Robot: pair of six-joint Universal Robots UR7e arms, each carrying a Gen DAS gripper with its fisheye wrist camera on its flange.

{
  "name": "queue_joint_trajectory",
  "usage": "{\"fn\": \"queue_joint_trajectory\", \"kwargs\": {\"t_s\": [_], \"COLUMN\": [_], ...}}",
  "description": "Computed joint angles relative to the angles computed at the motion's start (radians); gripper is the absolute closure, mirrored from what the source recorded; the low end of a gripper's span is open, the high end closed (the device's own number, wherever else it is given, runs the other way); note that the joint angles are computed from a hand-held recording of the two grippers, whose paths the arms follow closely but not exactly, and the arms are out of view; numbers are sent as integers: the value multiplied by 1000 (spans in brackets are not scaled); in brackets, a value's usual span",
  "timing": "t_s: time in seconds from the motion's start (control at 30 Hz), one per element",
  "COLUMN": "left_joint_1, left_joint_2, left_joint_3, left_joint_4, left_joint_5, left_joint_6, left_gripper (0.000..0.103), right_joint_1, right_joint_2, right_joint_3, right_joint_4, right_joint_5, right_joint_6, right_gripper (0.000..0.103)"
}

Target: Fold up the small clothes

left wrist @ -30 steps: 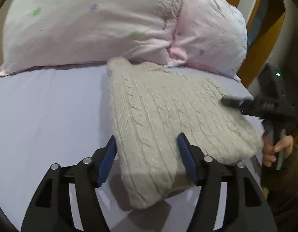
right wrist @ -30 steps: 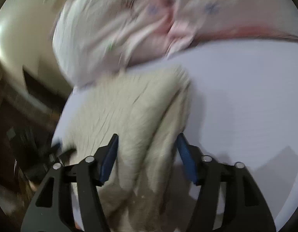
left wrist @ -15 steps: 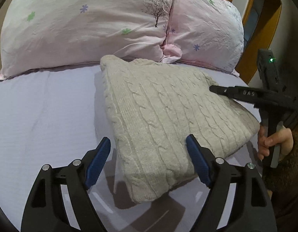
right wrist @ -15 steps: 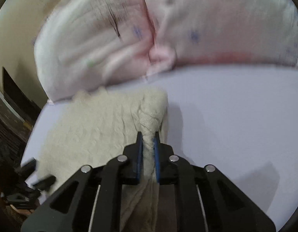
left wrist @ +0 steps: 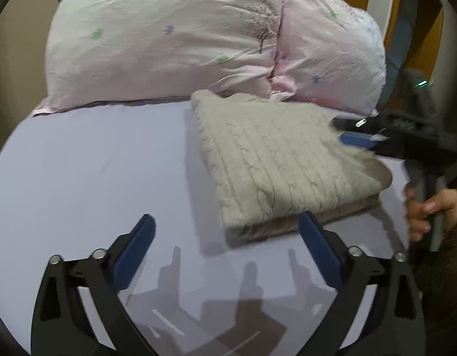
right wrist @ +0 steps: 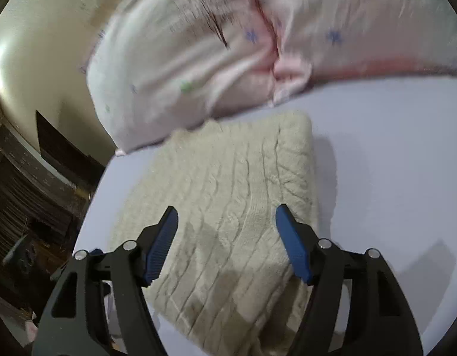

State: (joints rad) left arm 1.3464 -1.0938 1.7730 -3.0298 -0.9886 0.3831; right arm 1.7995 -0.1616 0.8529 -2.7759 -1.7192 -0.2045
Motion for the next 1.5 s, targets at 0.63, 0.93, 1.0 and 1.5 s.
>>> {"fn": "queue_joint_trajectory", "kwargs": {"t_s": [0.63, 0.93, 1.0, 1.5], "left_joint_1": [-16, -21, -21, -18], "left_joint_2": [72, 80, 80, 82], "left_joint_3": [-40, -37, -38, -38], "left_joint_4": [167, 140, 141, 124], "left_joint_5": [194, 219, 219, 216], "left_joint_6": [-130, -119, -117, -99], "left_gripper": [1, 1, 1, 1], "right_joint_1": [103, 117, 118, 118], "right_joint_2": [34, 64, 65, 61], "right_joint_3": [244, 228, 227, 231], "right_joint_4": [-315, -349, -348, -339], "right_joint_5": [-533, -602, -604, -606], "right_joint_6": [-57, -75, -74, -69], "right_gripper": [2, 2, 2, 2]}}
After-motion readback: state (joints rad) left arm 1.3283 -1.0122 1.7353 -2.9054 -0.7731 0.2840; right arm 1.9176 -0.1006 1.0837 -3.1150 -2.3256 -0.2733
